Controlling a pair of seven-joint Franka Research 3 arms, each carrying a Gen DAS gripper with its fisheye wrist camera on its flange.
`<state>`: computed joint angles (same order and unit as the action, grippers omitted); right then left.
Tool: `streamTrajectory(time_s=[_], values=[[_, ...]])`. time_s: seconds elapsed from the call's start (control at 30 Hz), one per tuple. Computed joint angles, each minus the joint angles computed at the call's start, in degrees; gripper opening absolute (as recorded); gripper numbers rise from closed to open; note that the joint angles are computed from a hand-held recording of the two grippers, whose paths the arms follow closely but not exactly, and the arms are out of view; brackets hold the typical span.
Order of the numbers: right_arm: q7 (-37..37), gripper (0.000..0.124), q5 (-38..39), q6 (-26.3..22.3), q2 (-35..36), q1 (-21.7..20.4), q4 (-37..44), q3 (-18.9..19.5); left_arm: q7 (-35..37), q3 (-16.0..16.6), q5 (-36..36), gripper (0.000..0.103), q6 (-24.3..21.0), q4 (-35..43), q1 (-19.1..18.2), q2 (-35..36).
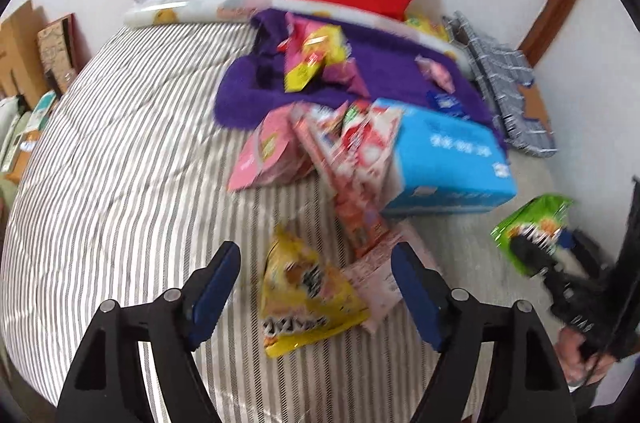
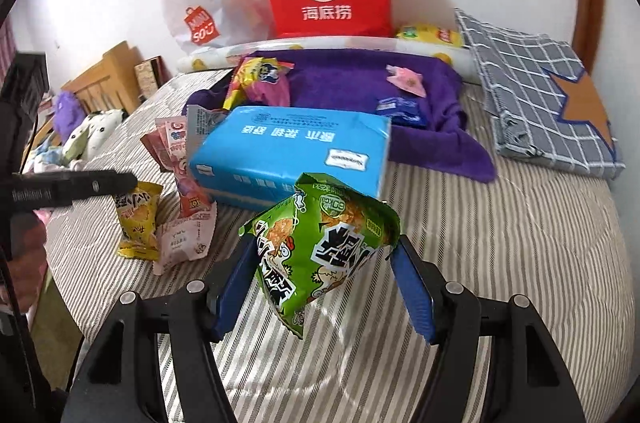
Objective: Organize snacks
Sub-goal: 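Grasp the yellow snack bag with the left tool while the right tool holds the green bag, then carry the yellow and green bags over the purple towel with both tools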
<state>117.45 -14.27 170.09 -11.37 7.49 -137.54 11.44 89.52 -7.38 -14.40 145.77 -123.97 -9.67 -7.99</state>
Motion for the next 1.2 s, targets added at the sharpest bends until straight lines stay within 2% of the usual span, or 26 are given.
streamTrajectory(time_s=[0.13,0.27,0.3,0.33,0.37,0.47,0.6,0.8,1.03,1.2], values=[[-2.9,0.067,2.4,-1.0,1.1,1.6,1.2,-1.4,-2.2,0.0,-0.2,0.077,-1.2,-0.3,0.4,1.3],[0.4,0.067,-0.3,-1.7,1.4,0.6,1.3,-0.4,-0.3,0.1,-3.1,0.075,-1.2,-0.2,0.7,2.9],[2.6,0.067,-2.1,-2.2,1.3,-0.1,1.2,0.4,0.5,0.0,-3.7,0.072,-0.2,-0.6,0.7,2.8],[4.4,0.067,-3.5,-2.7,1.2,-0.5,1.3,0.9,2.1,-0.1,-4.2,0.064,1.3,-1.3,0.7,2.5],[5.9,0.067,-4.7,-3.2,1.1,-0.8,1.3,1.1,4.2,0.0,-5.3,0.048,0.7,-0.9,0.5,2.6],[11.6,0.067,-8.4,-5.5,0.6,-1.1,1.5,2.0,9.5,0.3,-8.6,0.044,-1.3,-0.1,0.4,2.6],[20.1,0.067,-14.5,-9.5,-0.3,-1.2,2.5,3.6,16.5,1.1,-12.8,0.044,-3.0,0.0,0.5,1.2],[30.6,0.067,-20.2,-17.6,-2.6,1.4,4.6,5.1,23.9,2.3,-16.6,0.044,-7.9,2.2,1.1,0.2],[39.4,0.067,-22.7,-25.2,-4.7,4.2,6.8,6.1,31.4,2.9,-20.3,0.044,-11.1,4.8,1.8,-0.1],[44.5,0.067,-23.9,-27.6,-6.4,5.4,7.2,6.2,34.5,2.8,-20.8,0.044,-12.4,6.5,2.3,0.0]])
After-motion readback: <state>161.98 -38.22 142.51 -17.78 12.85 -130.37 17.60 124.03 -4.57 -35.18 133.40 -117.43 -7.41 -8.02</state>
